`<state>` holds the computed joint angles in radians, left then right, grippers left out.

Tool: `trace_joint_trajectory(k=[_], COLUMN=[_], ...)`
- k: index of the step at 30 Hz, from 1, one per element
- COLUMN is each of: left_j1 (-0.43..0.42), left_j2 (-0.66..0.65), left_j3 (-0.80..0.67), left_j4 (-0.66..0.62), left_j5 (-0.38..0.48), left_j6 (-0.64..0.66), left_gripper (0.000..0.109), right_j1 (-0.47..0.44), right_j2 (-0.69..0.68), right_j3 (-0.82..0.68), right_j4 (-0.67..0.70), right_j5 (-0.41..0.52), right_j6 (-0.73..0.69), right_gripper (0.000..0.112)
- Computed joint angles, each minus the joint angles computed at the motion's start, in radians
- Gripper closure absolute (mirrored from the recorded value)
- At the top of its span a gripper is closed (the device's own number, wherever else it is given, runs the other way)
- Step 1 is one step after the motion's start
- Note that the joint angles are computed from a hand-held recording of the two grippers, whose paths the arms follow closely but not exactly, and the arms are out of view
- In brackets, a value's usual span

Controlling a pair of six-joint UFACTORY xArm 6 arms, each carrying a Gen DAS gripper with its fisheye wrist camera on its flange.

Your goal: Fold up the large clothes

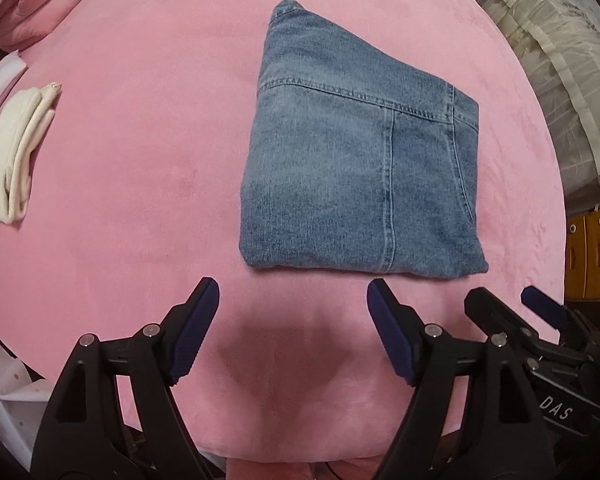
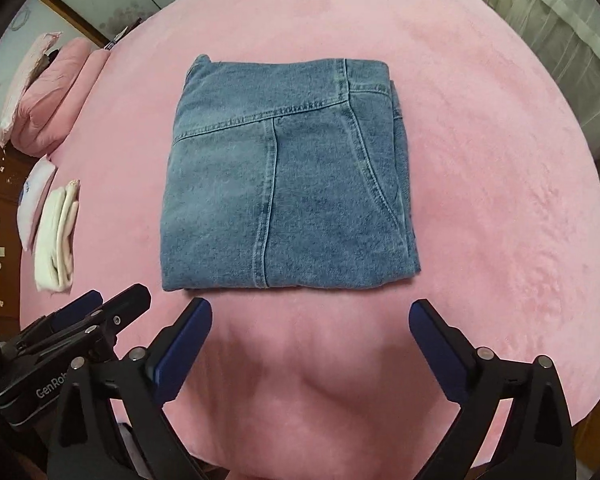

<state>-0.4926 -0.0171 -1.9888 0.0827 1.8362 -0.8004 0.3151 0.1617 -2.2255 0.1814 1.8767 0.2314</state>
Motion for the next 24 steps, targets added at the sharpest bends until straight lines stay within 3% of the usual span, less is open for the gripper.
trace_joint_trajectory(k=[17, 24], left_j1=[-0.020, 0.028], left_j2=[0.073, 0.037], left_j3=[-0.092, 0.035], left_j4=[0.032, -0.041], left_j5=[0.066, -0.027], left_j6=[-0.026, -0.059], left_gripper=[0.034, 0.034], right_j1=[-0.054, -0.107], right_j2=[0.002, -0.015], right_j3=[-0.012, 0.107], right_j4=[0.068, 0.045], right_j5=[0.029, -0.005], right_j6=[-0.033, -0.088], right_gripper=[0.010, 0.010])
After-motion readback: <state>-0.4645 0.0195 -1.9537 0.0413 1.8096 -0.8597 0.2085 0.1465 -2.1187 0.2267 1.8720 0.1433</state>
